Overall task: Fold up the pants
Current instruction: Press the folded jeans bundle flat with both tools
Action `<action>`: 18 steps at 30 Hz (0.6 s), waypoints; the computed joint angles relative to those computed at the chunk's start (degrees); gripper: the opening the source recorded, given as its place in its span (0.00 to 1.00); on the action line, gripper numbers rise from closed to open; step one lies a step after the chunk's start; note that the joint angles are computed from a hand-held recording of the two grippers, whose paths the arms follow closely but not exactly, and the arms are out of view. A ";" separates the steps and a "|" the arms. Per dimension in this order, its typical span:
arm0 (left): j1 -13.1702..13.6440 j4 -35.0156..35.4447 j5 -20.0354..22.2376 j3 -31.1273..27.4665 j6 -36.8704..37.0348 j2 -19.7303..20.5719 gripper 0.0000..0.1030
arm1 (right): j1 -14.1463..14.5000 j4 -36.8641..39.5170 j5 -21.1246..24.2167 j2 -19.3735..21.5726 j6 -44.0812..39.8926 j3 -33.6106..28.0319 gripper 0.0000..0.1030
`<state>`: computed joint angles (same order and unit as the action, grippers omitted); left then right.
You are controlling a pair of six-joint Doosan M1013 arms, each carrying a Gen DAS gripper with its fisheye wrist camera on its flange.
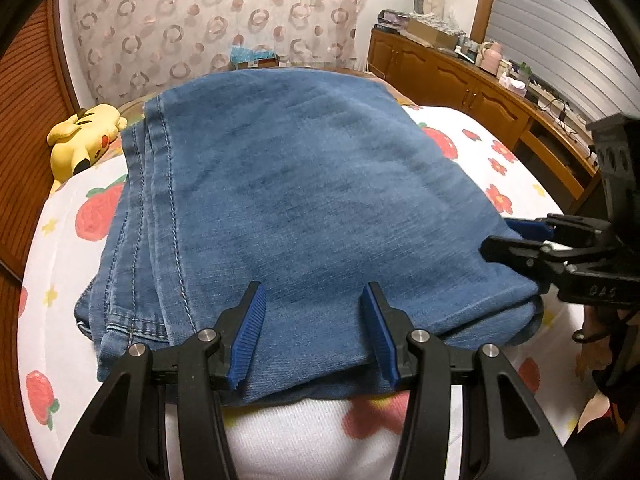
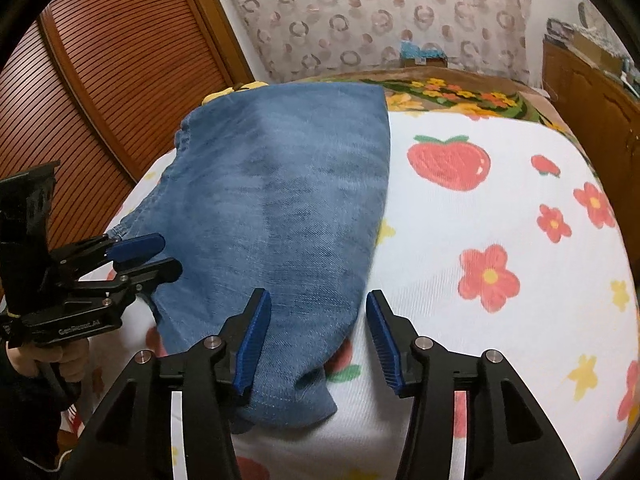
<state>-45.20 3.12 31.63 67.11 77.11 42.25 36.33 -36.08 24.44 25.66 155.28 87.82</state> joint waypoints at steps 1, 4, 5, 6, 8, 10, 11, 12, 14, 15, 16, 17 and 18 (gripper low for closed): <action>0.07 -1.21 -1.39 0.64 0.27 -0.46 0.50 | -0.03 0.26 0.08 0.05 -0.26 -0.03 0.50; 0.19 -7.00 -4.31 1.89 5.07 -1.77 0.50 | 0.12 -0.23 -0.19 -0.14 0.32 0.25 0.50; 0.00 -6.19 -4.10 1.60 4.86 -1.81 0.50 | 0.13 -0.27 -0.23 -0.15 0.37 0.29 0.50; -0.16 -5.83 -4.12 1.52 4.99 -1.88 0.50 | 0.14 -0.40 -0.25 -0.13 0.55 0.30 0.50; -0.46 -5.81 -3.62 1.04 5.93 -1.81 0.50 | 0.18 -0.67 -0.26 -0.14 0.78 0.34 0.50; -0.67 -4.88 -2.99 0.53 5.78 -1.61 0.50 | 0.20 -0.79 -0.44 -0.12 1.12 0.41 0.50; -0.80 -3.92 -2.52 0.19 5.13 -1.41 0.50 | 0.22 -0.74 -0.57 -0.17 1.19 0.51 0.50; -0.80 -3.53 -2.29 0.04 4.86 -1.29 0.50 | 0.16 -0.70 -0.75 -0.13 1.22 0.54 0.50; -0.84 -2.10 -1.45 -0.49 3.57 -0.89 0.50 | 0.12 -0.51 -1.11 -0.16 1.34 0.68 0.50; -0.84 -1.45 -1.13 -0.65 2.98 -0.75 0.50 | 0.08 -0.19 -1.24 -0.20 1.21 0.71 0.50; -0.79 -0.81 -0.61 -1.00 2.46 -0.51 0.50 | 0.00 0.45 -1.43 -0.24 0.83 0.77 0.50; -0.78 0.10 0.04 -1.28 1.72 -0.27 0.50 | -0.07 0.72 -1.70 -0.30 0.78 0.90 0.50; -0.75 0.94 0.78 -1.55 0.96 -0.02 0.50 | -0.14 0.97 -1.92 -0.29 0.73 0.94 0.50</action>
<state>-45.95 4.05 32.41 65.55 78.07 42.23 36.19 -35.11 22.52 25.38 156.01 88.76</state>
